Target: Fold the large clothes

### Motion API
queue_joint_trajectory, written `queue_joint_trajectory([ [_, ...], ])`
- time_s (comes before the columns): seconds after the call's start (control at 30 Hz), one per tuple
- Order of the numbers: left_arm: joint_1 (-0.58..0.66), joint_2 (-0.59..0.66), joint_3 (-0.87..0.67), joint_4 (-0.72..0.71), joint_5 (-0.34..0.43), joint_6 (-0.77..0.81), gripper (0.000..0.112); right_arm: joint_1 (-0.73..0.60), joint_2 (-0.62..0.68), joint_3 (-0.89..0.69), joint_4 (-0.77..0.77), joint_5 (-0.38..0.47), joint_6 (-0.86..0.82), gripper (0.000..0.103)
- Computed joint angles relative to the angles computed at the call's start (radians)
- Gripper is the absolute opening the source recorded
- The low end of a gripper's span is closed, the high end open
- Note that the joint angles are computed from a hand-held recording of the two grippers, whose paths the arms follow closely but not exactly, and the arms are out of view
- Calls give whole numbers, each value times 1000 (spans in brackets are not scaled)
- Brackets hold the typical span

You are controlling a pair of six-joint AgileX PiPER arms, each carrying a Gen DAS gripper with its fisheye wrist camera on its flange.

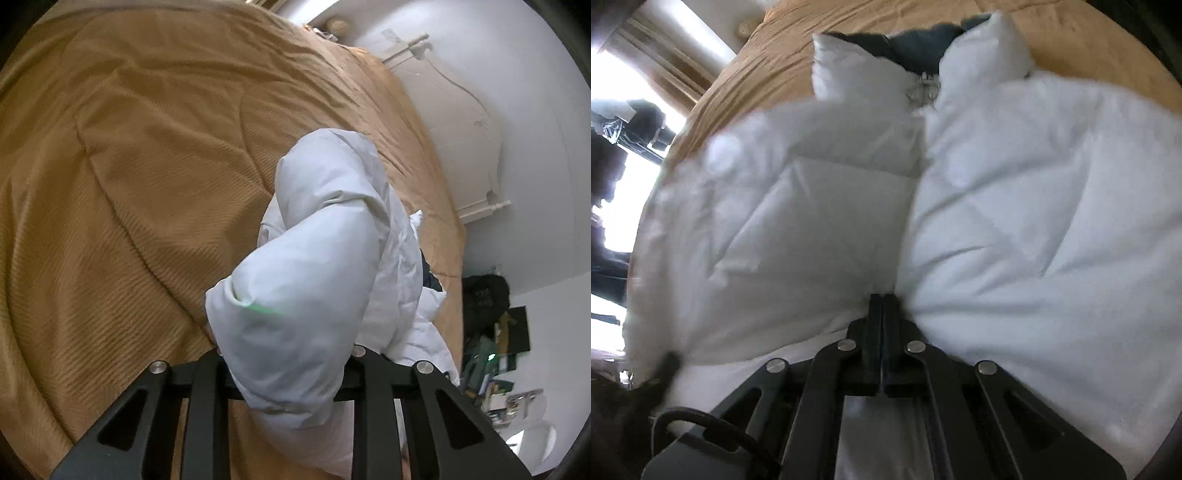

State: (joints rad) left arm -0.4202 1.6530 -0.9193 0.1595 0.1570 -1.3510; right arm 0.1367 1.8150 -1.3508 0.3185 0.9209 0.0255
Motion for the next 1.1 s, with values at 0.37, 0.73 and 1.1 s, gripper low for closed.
queue_joint_trajectory([
  [0.37,-73,-28,-82,142,121,-55,23,-23,-371,338,48,-37,-37,0],
  [0.73,-175,-15,-260,326,373,-73,22,-129,-161,100,157,-4,-79,0],
  [1.1,-209,35,-389,324,439,32,22,-159,259,-284,165,188,88,0],
])
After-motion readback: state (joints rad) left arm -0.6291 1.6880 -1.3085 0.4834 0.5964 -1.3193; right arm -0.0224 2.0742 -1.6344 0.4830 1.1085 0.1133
